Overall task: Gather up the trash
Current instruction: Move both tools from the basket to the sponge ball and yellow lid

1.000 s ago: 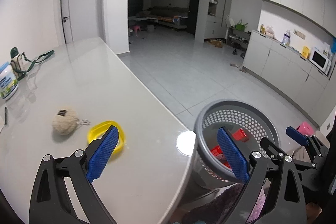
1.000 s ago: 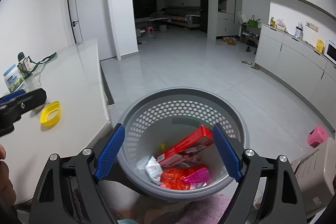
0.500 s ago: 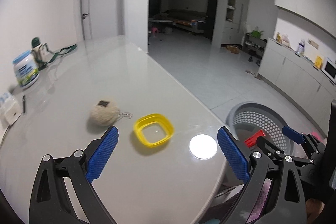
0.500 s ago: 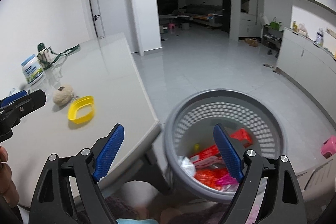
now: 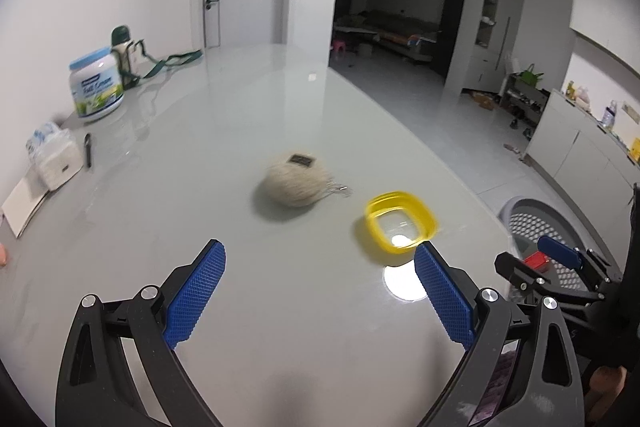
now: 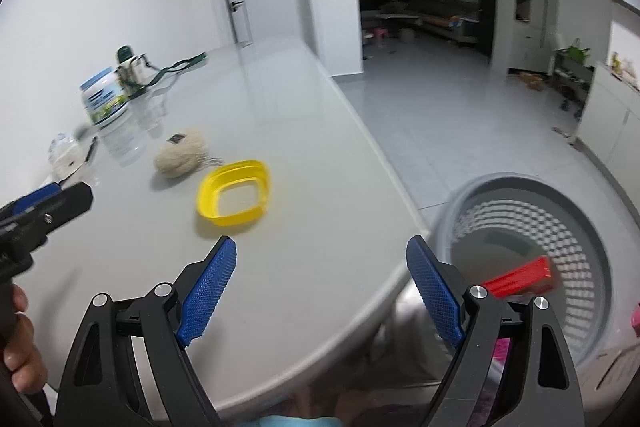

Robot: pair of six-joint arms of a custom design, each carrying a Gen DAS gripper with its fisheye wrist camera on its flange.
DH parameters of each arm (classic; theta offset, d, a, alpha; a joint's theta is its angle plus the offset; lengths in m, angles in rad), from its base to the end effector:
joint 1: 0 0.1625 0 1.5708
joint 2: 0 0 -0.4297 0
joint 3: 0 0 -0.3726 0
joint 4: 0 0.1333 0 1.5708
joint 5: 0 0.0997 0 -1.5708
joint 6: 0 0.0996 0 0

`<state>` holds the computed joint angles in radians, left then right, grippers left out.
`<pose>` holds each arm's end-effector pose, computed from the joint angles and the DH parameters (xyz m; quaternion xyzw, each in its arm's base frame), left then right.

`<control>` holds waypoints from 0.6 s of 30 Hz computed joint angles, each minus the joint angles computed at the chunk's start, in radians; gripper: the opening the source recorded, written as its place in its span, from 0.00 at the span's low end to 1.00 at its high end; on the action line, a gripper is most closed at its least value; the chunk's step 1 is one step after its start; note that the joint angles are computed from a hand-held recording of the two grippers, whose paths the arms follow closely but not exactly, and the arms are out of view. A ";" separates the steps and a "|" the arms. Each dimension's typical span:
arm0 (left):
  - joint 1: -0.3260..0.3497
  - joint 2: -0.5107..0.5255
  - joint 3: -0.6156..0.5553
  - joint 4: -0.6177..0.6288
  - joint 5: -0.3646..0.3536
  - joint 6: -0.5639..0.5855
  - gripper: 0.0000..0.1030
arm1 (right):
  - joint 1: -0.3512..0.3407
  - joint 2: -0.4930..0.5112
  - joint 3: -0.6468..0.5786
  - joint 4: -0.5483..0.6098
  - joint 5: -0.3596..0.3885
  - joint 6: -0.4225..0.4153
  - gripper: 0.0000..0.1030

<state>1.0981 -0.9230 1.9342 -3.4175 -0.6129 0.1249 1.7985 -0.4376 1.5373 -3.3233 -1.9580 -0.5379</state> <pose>-0.0667 -0.6021 0.2249 0.0601 0.8303 -0.4275 0.3526 0.2498 -0.6540 -0.0001 0.2900 -0.8853 0.2827 0.2287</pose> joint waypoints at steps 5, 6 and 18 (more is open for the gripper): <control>0.034 -0.015 0.001 -0.012 0.016 0.005 0.91 | 0.027 0.063 -0.093 0.083 -0.010 -0.008 0.81; 0.044 -0.019 -0.004 -0.010 0.015 0.010 0.91 | 0.031 0.074 -0.110 0.096 -0.013 -0.007 0.81; 0.122 -0.030 -0.063 0.058 -0.044 0.019 0.91 | 0.067 0.222 -0.357 0.260 -0.096 0.008 0.81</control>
